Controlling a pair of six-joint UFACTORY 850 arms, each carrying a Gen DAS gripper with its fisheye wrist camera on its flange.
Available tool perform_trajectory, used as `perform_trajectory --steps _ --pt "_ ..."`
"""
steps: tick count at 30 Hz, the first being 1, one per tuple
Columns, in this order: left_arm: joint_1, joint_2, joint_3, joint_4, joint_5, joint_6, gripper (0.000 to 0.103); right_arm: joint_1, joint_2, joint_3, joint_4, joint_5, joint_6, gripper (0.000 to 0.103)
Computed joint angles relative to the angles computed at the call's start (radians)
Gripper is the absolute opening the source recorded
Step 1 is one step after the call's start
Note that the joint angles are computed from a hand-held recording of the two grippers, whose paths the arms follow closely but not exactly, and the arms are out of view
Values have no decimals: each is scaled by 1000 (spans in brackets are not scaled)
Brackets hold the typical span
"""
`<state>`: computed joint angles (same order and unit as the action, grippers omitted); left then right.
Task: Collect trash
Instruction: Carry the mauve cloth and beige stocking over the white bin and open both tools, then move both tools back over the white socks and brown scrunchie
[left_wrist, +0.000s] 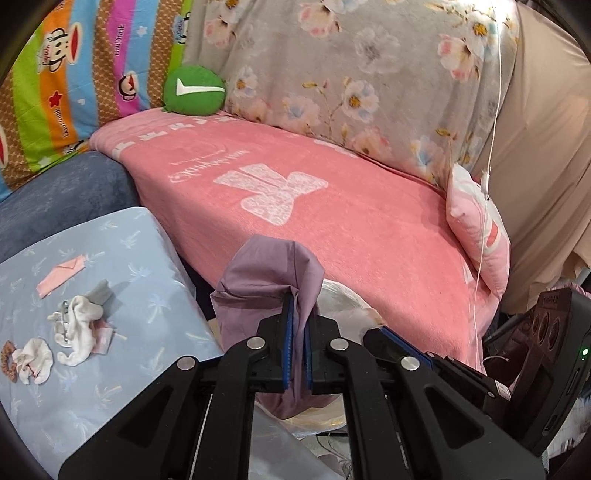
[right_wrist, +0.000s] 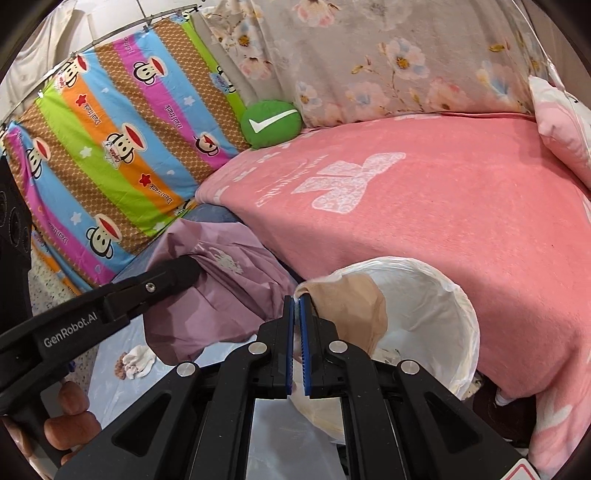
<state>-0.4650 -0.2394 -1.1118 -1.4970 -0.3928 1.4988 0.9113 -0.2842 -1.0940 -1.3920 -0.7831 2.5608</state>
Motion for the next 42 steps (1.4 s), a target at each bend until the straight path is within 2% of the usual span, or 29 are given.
perform_trajectory --steps 1,2,3,4,5,11,15,21,33,35,42 --pt "-2 -3 -2 16 4 -12 15 1 1 3 1 -6 6 9" --pt "-7 -5 -5 21 13 -18 31 1 3 5 1 -9 9 9" --pt "-13 -4 -2 3 30 -7 40 0 4 7 1 -6 8 9" --pt "-16 3 8 -50 48 38 55 -2 4 9 -1 -2 9 9" --pt "-17 9 17 -101 62 86 59 -3 4 9 1 -1 7 10" --pt "-17 12 19 -115 91 98 59 1 0 7 1 11 9 10" --pt "-11 14 25 -129 101 104 59 7 -10 -8 5 12 -3 17" --pt "6 20 37 -147 110 112 59 14 -35 -44 16 25 -39 17" --pt "70 49 89 -251 136 208 61 31 -122 -169 44 54 -142 21" --pt "87 51 96 -263 140 215 65 33 -141 -197 52 63 -166 21" --pt "149 54 115 -277 146 214 65 40 -216 -305 90 93 -265 21"
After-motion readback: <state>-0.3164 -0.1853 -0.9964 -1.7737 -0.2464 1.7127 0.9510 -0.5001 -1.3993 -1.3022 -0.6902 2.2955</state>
